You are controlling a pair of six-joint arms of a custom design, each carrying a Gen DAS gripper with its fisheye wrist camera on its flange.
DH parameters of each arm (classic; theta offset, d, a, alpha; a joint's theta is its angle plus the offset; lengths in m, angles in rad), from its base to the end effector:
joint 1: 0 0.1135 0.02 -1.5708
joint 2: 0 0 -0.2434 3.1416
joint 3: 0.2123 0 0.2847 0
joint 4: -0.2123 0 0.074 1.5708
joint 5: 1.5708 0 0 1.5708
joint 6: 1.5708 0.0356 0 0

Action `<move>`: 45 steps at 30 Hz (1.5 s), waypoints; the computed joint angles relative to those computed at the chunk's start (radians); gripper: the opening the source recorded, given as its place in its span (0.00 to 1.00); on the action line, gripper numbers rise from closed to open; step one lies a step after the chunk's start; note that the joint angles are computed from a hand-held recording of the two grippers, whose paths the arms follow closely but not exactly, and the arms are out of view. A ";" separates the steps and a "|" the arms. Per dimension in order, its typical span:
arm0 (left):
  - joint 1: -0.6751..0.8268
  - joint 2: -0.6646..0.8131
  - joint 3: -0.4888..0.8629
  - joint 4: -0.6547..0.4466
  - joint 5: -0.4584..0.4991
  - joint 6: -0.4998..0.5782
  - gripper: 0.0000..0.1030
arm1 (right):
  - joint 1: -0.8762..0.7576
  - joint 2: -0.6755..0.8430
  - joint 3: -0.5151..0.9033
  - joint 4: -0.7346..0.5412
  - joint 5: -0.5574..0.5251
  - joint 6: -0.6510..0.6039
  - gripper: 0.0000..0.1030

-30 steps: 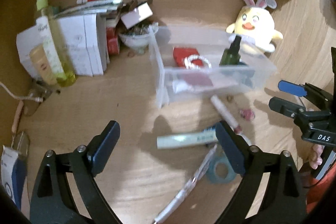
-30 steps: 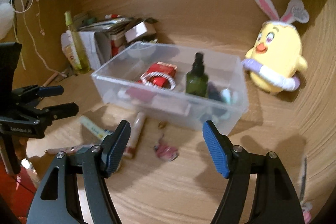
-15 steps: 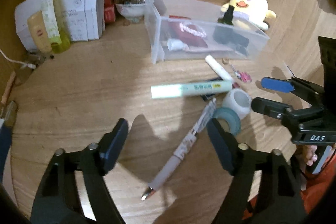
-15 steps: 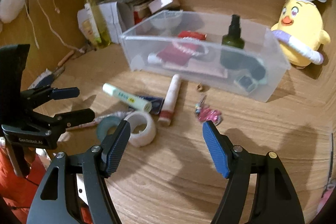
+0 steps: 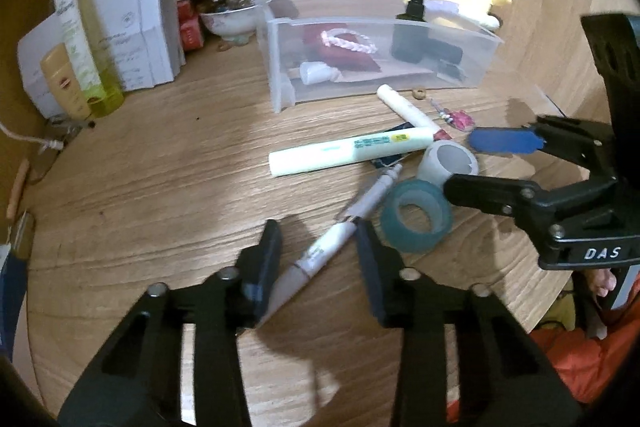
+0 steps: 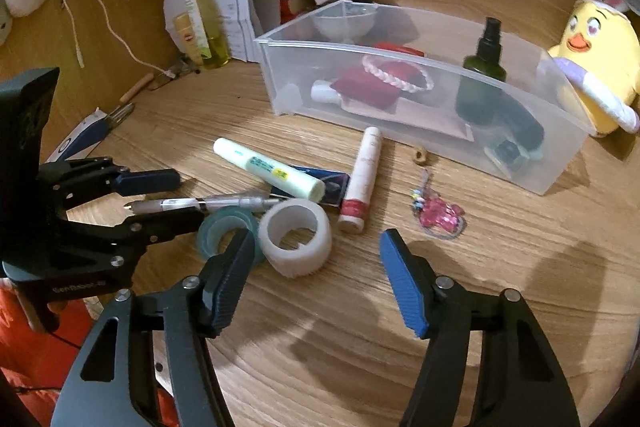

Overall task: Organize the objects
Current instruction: 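Grasp the white pen with the left tool while the right tool grasps the white tape roll, then carry the white pen and white tape roll over the clear box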

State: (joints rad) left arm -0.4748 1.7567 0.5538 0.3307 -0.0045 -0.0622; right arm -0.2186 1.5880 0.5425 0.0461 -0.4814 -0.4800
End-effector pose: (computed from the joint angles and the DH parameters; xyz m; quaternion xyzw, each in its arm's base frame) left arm 0.2594 -0.1331 0.0307 0.1917 0.9198 -0.0888 0.3305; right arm 0.2698 -0.0431 0.0574 -0.1880 0.9151 0.1212 0.3355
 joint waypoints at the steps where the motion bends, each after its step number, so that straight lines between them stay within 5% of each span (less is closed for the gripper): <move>1: -0.002 0.001 0.002 -0.001 0.000 0.003 0.30 | 0.004 0.001 0.001 0.001 -0.001 -0.001 0.54; 7: 0.001 -0.029 -0.013 -0.034 -0.010 -0.039 0.10 | 0.009 0.022 0.022 -0.012 -0.005 -0.007 0.39; 28: 0.024 0.022 0.065 -0.070 -0.002 -0.018 0.10 | 0.044 0.032 0.009 0.025 0.034 0.033 0.34; 45: -0.022 -0.192 0.004 -0.033 -0.006 -0.078 0.10 | -0.086 -0.123 -0.008 0.006 -0.055 0.057 0.34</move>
